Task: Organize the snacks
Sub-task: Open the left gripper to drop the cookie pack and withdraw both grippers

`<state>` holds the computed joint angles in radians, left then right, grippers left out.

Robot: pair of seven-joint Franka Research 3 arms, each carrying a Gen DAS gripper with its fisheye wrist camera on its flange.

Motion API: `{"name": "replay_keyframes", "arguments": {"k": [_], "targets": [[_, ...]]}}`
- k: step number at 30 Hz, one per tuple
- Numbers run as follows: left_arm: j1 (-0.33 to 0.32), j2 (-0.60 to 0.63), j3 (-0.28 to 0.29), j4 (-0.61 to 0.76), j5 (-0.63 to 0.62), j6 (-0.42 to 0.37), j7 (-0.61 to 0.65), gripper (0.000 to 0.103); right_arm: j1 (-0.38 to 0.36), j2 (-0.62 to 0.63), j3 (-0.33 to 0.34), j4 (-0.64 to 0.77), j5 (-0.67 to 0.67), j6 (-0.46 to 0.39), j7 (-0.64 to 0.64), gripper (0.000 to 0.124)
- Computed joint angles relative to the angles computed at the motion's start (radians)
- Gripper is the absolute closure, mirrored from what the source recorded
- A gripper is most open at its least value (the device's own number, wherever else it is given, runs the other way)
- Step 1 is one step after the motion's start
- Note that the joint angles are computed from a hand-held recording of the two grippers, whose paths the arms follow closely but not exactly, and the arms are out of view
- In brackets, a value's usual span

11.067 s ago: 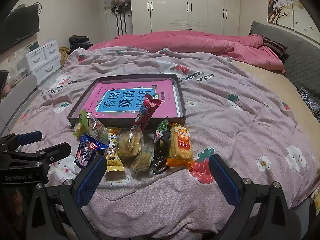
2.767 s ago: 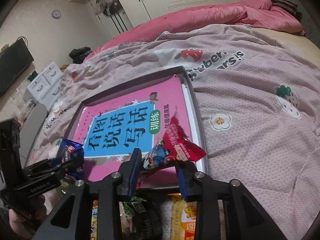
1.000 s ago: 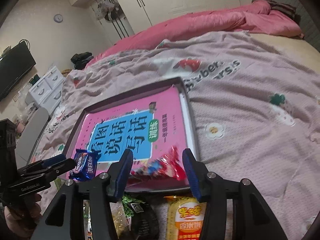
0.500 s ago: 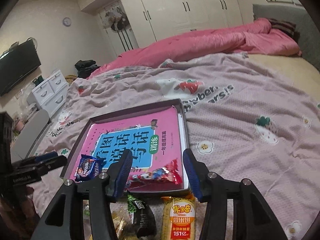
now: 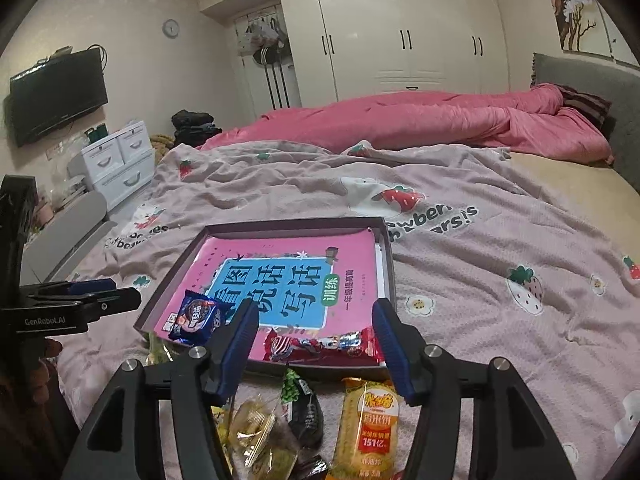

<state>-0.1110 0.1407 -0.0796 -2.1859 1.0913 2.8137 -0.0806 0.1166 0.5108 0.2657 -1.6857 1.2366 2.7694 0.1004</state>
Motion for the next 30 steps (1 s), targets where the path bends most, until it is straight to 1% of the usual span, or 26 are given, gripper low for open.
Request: {"name": "replay_keyframes", "arguments": {"k": [9, 19, 30], "targets": [[-0.016, -0.018, -0.019, -0.014, -0.012, -0.034, 0.007, 0.029, 0.003, -0.033, -0.004, -0.050, 0.021, 0.017, -0.024, 0.063], [-0.021, -0.025, -0.030, -0.022, -0.032, -0.027, 0.030, 0.029, 0.006, -0.059, -0.018, -0.083, 0.046, 0.028, -0.037, 0.063], [-0.020, -0.044, -0.035, -0.050, -0.059, -0.016, 0.037, 0.029, 0.002, -0.061, -0.042, -0.080, 0.042, 0.033, 0.033, 0.062]]}}
